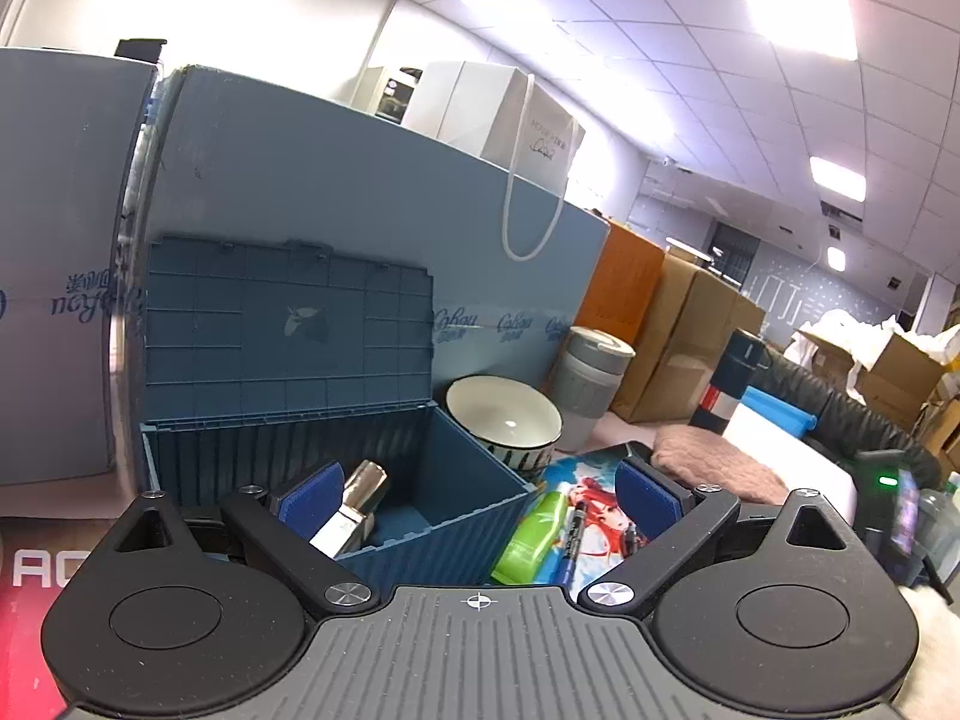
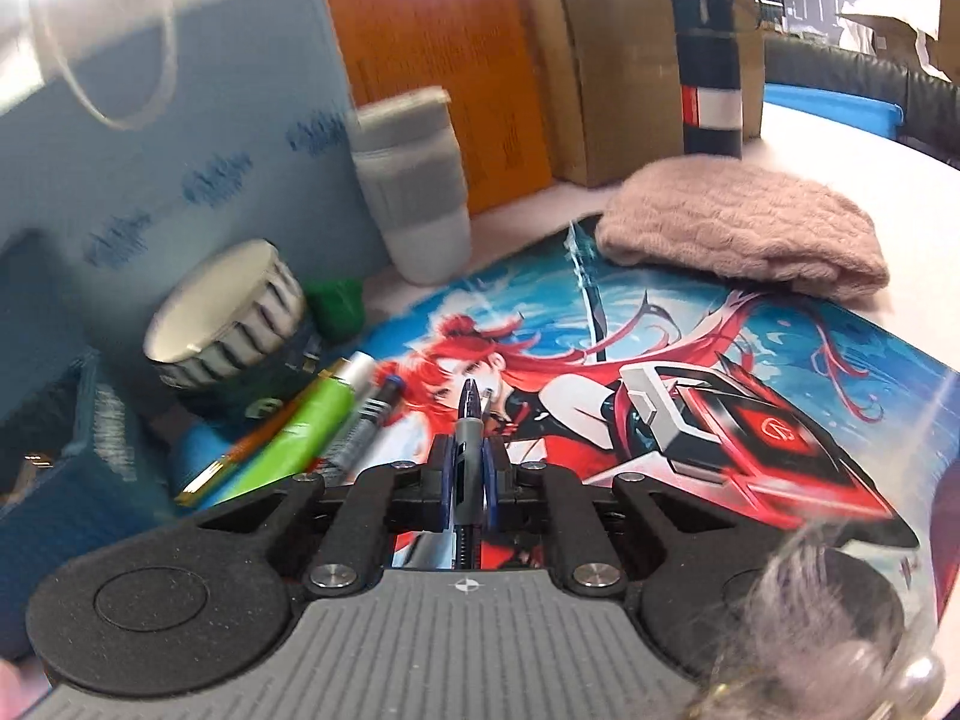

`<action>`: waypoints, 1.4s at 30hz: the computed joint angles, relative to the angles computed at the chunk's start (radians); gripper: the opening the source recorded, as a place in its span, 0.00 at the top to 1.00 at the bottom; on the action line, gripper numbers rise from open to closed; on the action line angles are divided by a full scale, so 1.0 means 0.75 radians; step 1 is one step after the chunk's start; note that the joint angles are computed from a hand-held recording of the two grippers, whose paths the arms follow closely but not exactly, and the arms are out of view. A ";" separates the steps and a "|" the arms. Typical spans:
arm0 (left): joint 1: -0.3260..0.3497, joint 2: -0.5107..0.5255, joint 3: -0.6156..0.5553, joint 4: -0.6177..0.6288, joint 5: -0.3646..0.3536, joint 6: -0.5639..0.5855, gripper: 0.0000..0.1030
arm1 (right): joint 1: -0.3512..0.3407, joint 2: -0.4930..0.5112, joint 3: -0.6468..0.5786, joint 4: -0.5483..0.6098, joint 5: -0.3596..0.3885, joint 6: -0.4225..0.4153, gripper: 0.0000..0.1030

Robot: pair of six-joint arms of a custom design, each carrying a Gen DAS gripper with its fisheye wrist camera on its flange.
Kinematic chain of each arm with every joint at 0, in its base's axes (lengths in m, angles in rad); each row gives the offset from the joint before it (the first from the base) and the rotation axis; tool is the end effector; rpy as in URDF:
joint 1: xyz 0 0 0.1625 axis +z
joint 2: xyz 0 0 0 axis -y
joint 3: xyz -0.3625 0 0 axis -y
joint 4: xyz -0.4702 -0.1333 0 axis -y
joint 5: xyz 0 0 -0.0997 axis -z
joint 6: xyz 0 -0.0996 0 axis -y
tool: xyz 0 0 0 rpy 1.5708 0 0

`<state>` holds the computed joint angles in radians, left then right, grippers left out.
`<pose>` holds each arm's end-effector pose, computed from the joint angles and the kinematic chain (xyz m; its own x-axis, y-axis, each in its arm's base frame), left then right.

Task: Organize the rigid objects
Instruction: 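Grasp a black pen from the mat with the right gripper, then carry the black pen into the blue box and open the right gripper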

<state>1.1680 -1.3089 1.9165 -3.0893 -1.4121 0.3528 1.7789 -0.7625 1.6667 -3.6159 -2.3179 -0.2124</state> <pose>-0.1054 -0.6276 0.2627 -0.8154 0.4503 -0.3639 0.5563 0.4352 -0.7079 0.2007 -0.6330 0.1035 -0.8083 0.3566 0.4685 -0.2624 0.4941 -0.8289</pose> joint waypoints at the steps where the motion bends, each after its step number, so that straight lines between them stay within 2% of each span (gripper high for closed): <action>1: 0.001 -0.002 0.001 -0.001 -0.001 0.000 0.04 | 0.010 -0.016 0.032 -0.040 0.019 -0.006 0.90; 5: 0.007 -0.008 0.006 -0.036 0.009 0.011 0.04 | 0.064 -0.050 0.118 -0.214 0.085 -0.087 0.90; 9: 0.030 -0.011 -0.002 -0.079 0.013 -0.031 0.03 | 0.126 0.015 0.071 -0.435 0.121 -0.300 0.90; 12: 0.036 -0.001 -0.013 -0.132 0.097 -0.047 0.02 | 0.149 0.034 0.025 -0.431 0.189 -0.310 0.90; 15: 0.049 0.013 -0.033 -0.163 0.184 -0.083 0.02 | 0.164 0.054 -0.034 -0.369 0.292 -0.261 0.90; 22: 0.109 0.022 -0.082 -0.164 0.207 -0.190 0.02 | 0.165 0.146 -0.201 -0.092 0.573 -0.006 0.90; 28: 0.106 0.029 -0.092 -0.181 0.271 -0.181 0.02 | 0.146 0.329 -0.433 0.170 0.690 0.216 0.90; 32: 0.103 0.036 -0.099 -0.176 0.302 -0.180 0.02 | 0.141 0.440 -0.571 0.274 0.679 0.264 0.90; 35: 0.105 0.035 -0.099 -0.168 0.314 -0.177 0.02 | 0.136 0.472 -0.610 0.333 0.696 0.257 0.90; 42: 0.101 0.043 -0.105 -0.157 0.324 -0.162 0.02 | 0.149 0.520 -0.684 0.445 0.566 0.179 0.90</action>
